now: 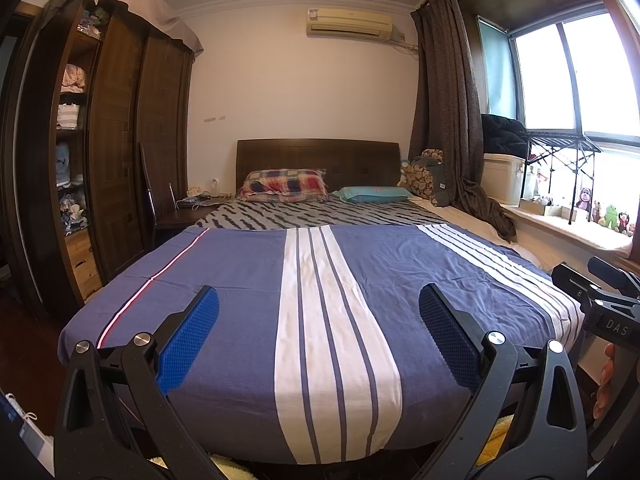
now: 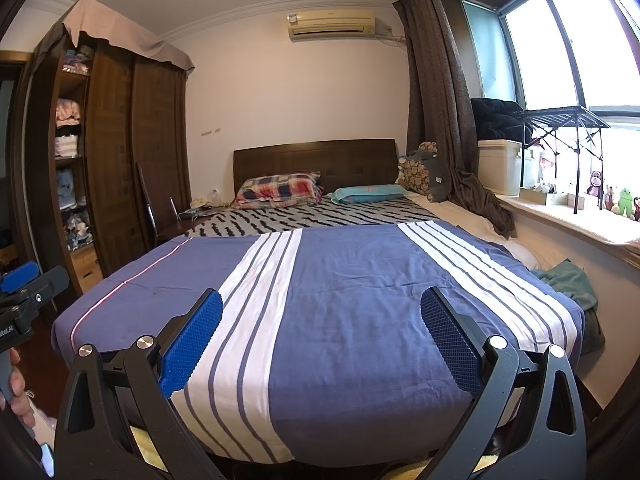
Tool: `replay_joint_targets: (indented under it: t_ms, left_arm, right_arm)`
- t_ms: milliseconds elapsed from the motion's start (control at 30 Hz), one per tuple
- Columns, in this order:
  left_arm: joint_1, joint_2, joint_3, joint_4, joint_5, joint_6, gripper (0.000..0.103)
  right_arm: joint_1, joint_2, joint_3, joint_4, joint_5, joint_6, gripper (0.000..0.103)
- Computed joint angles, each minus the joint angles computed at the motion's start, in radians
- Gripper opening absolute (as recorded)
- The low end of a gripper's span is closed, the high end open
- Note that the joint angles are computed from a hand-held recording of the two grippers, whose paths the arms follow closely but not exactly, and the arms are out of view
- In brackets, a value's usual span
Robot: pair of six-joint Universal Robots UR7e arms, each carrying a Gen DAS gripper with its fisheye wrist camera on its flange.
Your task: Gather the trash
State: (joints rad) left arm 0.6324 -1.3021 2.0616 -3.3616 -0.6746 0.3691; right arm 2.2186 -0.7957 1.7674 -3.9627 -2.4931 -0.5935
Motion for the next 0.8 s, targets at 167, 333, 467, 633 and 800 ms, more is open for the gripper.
replay_joint_targets:
  t_ms: [167,333,467,633,800]
  left_arm:
    - [0.0,0.0,0.001,0.002,-0.001,0.0,0.095]
    - [0.0,-0.002,0.002,0.005,-0.004,-0.003,0.095]
    - [0.0,0.003,0.003,-0.005,-0.001,0.002,0.095]
    - [0.005,-0.004,0.007,0.006,-0.012,-0.01,0.095]
    - [0.006,0.001,0.001,-0.003,0.003,-0.005,0.095]
  right_arm:
    - [0.0,0.001,0.0,0.006,0.002,0.003,0.1]
    - [-0.003,0.001,-0.001,0.009,0.004,0.004,0.1]
    - [-0.002,0.004,-0.004,0.007,0.001,0.005,0.1]
    - [-0.001,0.008,-0.007,0.012,-0.001,0.003,0.1]
    - [-0.003,0.004,-0.006,0.017,-0.002,0.007,0.1]
